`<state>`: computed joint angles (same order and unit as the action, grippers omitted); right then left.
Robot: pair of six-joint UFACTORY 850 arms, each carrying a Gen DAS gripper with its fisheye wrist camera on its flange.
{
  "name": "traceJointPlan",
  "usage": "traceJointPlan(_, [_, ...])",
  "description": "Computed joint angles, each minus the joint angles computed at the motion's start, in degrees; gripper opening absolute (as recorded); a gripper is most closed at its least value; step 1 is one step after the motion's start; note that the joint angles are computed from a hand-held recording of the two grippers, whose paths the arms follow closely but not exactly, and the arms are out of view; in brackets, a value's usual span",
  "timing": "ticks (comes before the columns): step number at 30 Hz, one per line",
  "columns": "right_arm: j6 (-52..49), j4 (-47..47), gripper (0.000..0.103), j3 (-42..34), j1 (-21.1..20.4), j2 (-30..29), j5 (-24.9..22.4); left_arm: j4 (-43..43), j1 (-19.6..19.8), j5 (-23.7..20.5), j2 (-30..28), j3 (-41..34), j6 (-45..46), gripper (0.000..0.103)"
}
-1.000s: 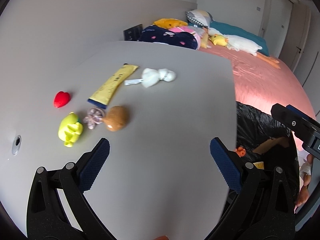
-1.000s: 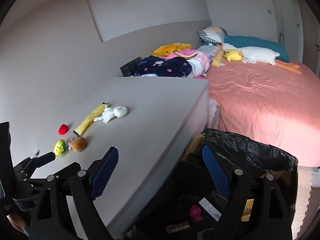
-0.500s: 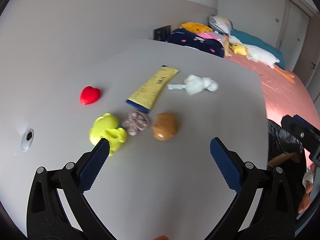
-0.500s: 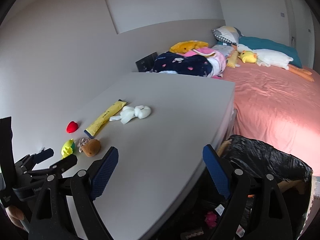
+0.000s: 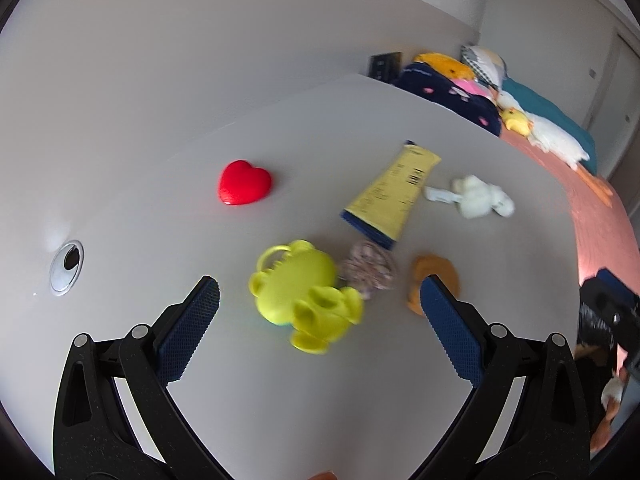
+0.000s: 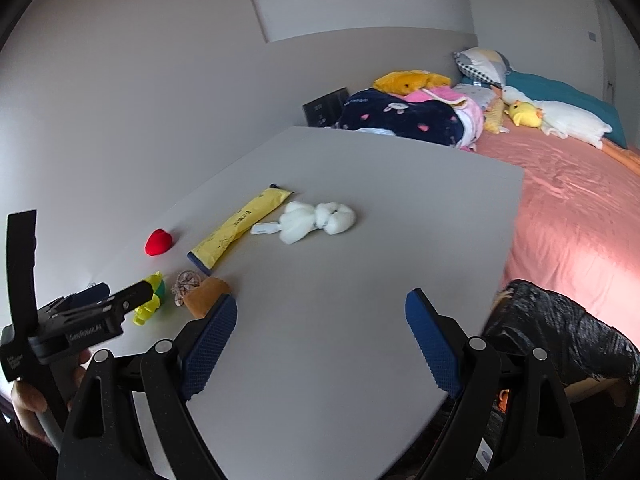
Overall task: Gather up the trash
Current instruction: 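Grasp the yellow-green toy with the left tool while the right tool grasps the brown cookie toy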
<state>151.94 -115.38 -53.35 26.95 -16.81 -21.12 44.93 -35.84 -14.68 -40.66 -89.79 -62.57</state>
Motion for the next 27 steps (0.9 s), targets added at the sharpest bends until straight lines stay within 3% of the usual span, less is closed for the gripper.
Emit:
traceJointPlan(9, [-2.3, 0.2, 0.086, -5.2, 0.5, -4.8, 3.3, -16.5, 2.4, -1.3, -3.9, -4.6, 14.8, 0.085])
traceJointPlan(14, [-5.5, 1.0, 0.086, -8.6, 1.2, -7.2, 5.2, -21.5, 3.1, -1.8, -5.0, -5.5, 19.2, 0.079])
traceJointPlan(16, [-9.3, 3.8, 0.086, -10.4, 1.5, -8.6, 6.1, -23.2, 3.4, -1.8, -5.3, -5.6, 20.4, 0.074])
traceJointPlan(20, [-22.5, 15.1, 0.086, -14.6, 2.1, -11.9, 7.5, -17.1, 3.5, -1.5, -5.0, -4.8, 14.5, 0.058])
traceJointPlan(27, [-38.7, 29.6, 0.086, -19.7, 2.5, -16.3, 7.9, -17.4, 4.4, -0.4, -3.8, -3.2, 13.3, 0.058])
